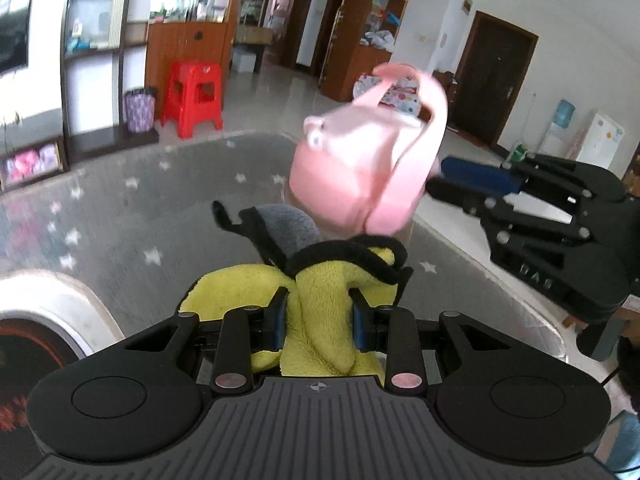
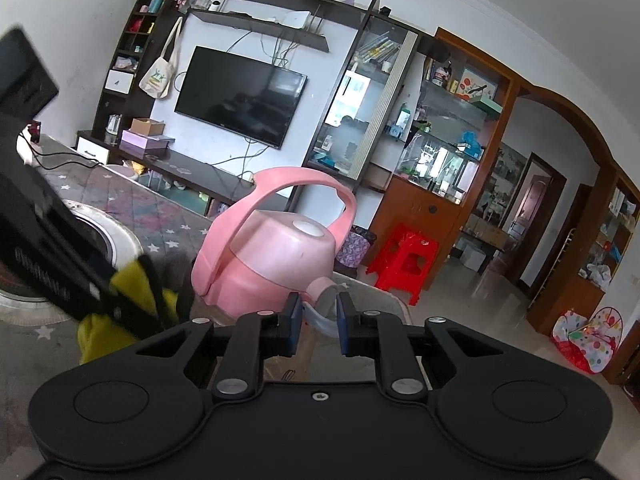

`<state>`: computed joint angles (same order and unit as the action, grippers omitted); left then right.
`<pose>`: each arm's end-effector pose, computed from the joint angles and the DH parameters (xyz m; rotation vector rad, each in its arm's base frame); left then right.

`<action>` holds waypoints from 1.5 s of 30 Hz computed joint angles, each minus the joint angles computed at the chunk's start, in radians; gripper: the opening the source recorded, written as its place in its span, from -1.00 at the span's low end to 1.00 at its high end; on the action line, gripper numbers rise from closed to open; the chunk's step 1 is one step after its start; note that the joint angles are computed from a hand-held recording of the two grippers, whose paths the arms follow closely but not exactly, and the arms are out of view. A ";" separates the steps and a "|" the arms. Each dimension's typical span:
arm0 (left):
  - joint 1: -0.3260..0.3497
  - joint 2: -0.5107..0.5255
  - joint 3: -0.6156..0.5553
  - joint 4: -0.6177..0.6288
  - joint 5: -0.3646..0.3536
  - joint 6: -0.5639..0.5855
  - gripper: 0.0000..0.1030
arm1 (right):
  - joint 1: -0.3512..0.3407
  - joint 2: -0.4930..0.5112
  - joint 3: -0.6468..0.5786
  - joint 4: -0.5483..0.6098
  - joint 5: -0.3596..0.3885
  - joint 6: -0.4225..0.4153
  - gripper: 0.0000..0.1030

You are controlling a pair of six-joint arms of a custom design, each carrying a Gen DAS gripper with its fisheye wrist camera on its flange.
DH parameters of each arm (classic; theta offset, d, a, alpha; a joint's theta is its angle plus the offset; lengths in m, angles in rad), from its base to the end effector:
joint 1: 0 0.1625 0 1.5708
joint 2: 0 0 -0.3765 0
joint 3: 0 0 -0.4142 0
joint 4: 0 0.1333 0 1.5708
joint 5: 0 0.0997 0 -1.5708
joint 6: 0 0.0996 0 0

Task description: Clean container

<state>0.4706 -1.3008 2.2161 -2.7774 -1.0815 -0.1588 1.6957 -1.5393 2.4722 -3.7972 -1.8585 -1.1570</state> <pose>-0.3405 -0.3753 0.1414 1.1868 2.5601 -0.7488 0.1513 -0.3616 0.2758 1.0225 -1.7372 1.1728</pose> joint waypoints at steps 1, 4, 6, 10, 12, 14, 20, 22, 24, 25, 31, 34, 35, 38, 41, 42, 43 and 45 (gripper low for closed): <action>-0.002 0.000 -0.001 -0.004 0.003 0.004 -0.40 | 0.001 0.001 -0.002 0.002 -0.001 -0.002 -0.62; 0.001 0.002 -0.003 -0.012 -0.011 0.009 -0.40 | 0.007 0.006 -0.009 0.009 -0.008 -0.003 -0.62; -0.002 0.008 -0.001 0.005 -0.007 0.006 -0.40 | 0.010 0.012 -0.014 0.007 -0.012 -0.003 -0.62; 0.006 0.017 0.013 0.013 -0.029 -0.014 -0.40 | 0.020 0.028 -0.023 0.000 -0.021 -0.003 -0.62; 0.016 0.029 0.014 0.012 -0.040 -0.020 -0.40 | 0.020 0.031 -0.024 -0.003 -0.021 -0.004 -0.62; 0.023 0.037 0.014 0.012 -0.046 -0.022 -0.40 | 0.021 0.035 -0.028 -0.004 -0.023 -0.006 -0.62; 0.058 0.061 0.009 0.015 -0.073 -0.021 -0.40 | 0.013 0.042 -0.031 -0.012 -0.015 -0.006 -0.62; 0.072 0.070 0.005 0.024 -0.076 -0.020 -0.40 | 0.015 0.048 -0.037 -0.011 -0.017 -0.005 -0.62; 0.084 0.077 0.000 0.031 -0.082 -0.022 -0.40 | 0.011 0.049 -0.038 -0.013 -0.015 -0.007 -0.62; 0.085 0.074 -0.001 0.036 -0.083 -0.022 -0.40 | 0.009 0.050 -0.038 -0.014 -0.013 -0.008 -0.62; 0.074 0.057 -0.013 0.045 -0.067 -0.012 -0.40 | -0.003 0.056 -0.033 -0.028 -0.001 -0.017 -0.62; 0.066 0.049 -0.020 0.041 -0.059 0.000 -0.40 | -0.009 0.068 -0.034 -0.042 0.005 -0.018 -0.62; 0.061 0.044 -0.019 0.041 -0.056 0.002 -0.40 | -0.014 0.078 -0.025 -0.063 0.010 -0.019 -0.62; 0.052 0.034 -0.020 0.038 -0.047 0.011 -0.40 | -0.008 0.089 -0.026 -0.073 0.003 -0.018 -0.62; 0.035 0.026 -0.020 0.040 -0.037 0.012 -0.40 | -0.009 0.090 -0.029 -0.070 0.003 -0.019 -0.62; 0.032 0.027 -0.023 0.042 -0.033 0.013 -0.40 | -0.010 0.089 -0.030 -0.068 0.004 -0.020 -0.62; 0.029 0.028 -0.026 0.044 -0.029 0.015 -0.40 | -0.012 0.090 -0.031 -0.068 0.005 -0.021 -0.62; 0.020 0.026 -0.030 0.055 -0.018 0.016 -0.40 | -0.015 0.086 -0.032 -0.063 0.008 -0.023 -0.62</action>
<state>0.4910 -1.2749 2.1862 -2.7220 -1.0994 -0.1430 1.6808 -1.4536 2.4402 -3.8602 -1.8508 -1.1801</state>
